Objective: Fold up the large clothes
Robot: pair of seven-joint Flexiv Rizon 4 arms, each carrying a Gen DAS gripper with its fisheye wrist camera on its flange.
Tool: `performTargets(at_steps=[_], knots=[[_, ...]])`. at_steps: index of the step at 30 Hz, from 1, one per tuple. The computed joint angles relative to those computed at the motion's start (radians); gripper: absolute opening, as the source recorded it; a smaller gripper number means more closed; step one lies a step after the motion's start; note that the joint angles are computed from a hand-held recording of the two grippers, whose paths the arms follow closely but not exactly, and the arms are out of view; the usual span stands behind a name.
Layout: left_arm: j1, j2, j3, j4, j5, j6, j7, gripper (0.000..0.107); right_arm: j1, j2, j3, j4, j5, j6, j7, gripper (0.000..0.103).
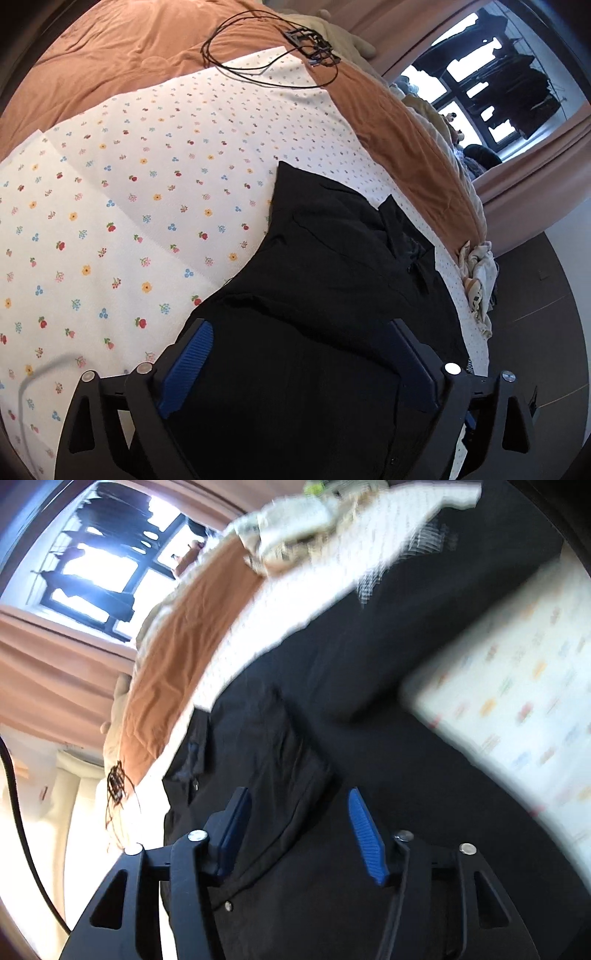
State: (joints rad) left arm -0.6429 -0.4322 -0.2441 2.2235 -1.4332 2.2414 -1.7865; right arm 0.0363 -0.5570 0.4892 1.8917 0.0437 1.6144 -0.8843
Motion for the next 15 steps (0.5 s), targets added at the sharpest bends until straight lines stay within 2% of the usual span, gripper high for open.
performTargets(at_steps=[4, 10, 11, 15], knots=[[0.001, 0.003, 0.005, -0.004, 0.039, -0.014, -0.011, 0.097, -0.003, 0.073, -0.067, 0.039, -0.007, -0.005, -0.008, 0.056], [-0.012, 0.002, 0.017, -0.007, 0.076, -0.006, -0.039, 0.097, 0.054, 0.149, -0.25, 0.102, -0.03, -0.001, 0.032, 0.056], [-0.017, 0.0, 0.018, -0.014, 0.064, -0.002, -0.022, 0.097, 0.07, 0.159, -0.289, 0.113, -0.043, 0.01, 0.037, 0.056], [-0.024, -0.013, 0.001, -0.052, -0.007, 0.019, 0.066, 0.097, 0.063, 0.162, -0.342, 0.127, -0.069, 0.042, 0.037, 0.056]])
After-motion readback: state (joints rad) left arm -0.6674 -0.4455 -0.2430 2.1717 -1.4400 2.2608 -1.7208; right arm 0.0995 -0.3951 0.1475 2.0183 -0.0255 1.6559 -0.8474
